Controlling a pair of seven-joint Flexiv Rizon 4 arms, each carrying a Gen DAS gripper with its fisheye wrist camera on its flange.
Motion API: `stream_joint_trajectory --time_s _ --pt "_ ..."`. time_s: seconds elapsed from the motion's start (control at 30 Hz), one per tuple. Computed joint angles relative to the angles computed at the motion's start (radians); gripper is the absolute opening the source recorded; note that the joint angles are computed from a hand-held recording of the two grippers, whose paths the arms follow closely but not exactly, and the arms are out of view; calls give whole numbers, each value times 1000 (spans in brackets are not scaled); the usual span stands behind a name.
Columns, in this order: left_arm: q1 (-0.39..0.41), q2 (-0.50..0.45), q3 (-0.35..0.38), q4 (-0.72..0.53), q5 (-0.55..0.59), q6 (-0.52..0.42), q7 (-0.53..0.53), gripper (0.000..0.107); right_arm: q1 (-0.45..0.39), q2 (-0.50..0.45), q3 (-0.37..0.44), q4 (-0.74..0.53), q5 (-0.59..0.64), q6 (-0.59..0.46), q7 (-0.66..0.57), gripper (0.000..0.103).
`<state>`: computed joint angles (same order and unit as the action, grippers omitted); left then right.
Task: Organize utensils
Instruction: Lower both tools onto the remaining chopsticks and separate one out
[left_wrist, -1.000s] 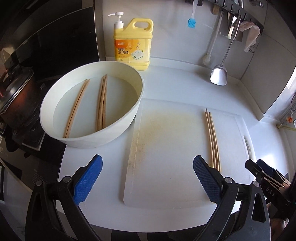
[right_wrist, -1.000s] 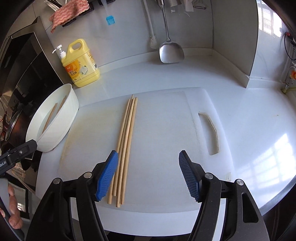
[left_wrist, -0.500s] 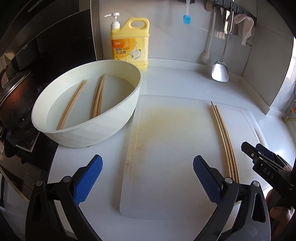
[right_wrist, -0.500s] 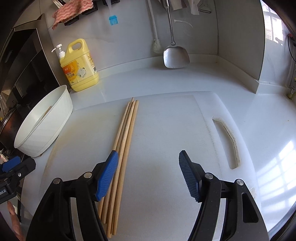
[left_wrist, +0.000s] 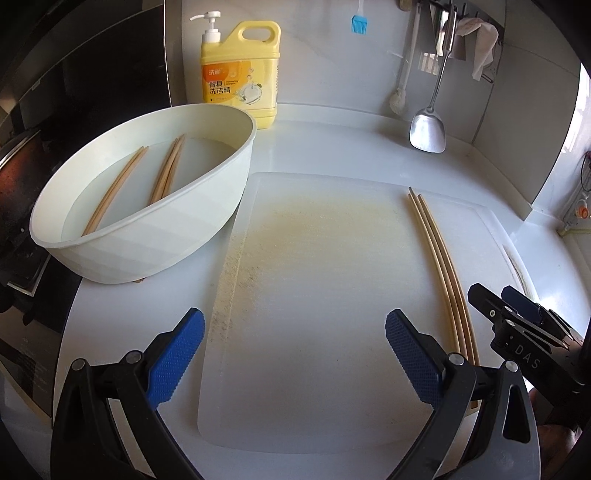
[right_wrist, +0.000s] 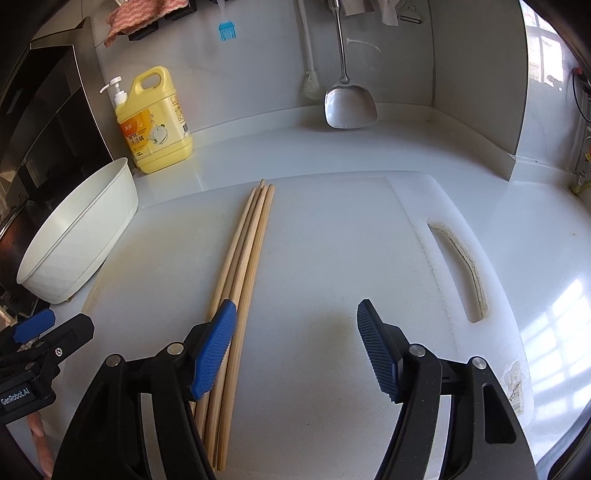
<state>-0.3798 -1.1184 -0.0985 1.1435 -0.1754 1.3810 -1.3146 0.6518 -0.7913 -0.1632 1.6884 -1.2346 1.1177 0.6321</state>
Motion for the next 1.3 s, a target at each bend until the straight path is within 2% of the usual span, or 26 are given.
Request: stream_joint_trajectory --time_s 0.1,0.6,0.7,0.97,1.3 --pt "4 4 -6 6 -3 -12 2 97 -2 -10 22 -16 51 -32 -61 65" --pt "-2 3 -8 10 -8 -5 -12 97 35 -36 13 -57 145 -84 -203 65" --pt "-8 -5 -6 -7 -6 -13 -13 97 45 -52 16 -86 173 -133 -274 65" --pt "-27 -54 -30 -106 -13 -66 12 97 28 -18 -16 -16 136 -78 -212 64" --pt "-94 -155 27 -304 9 -201 -17 97 -6 22 -5 55 56 -60 -129 64"
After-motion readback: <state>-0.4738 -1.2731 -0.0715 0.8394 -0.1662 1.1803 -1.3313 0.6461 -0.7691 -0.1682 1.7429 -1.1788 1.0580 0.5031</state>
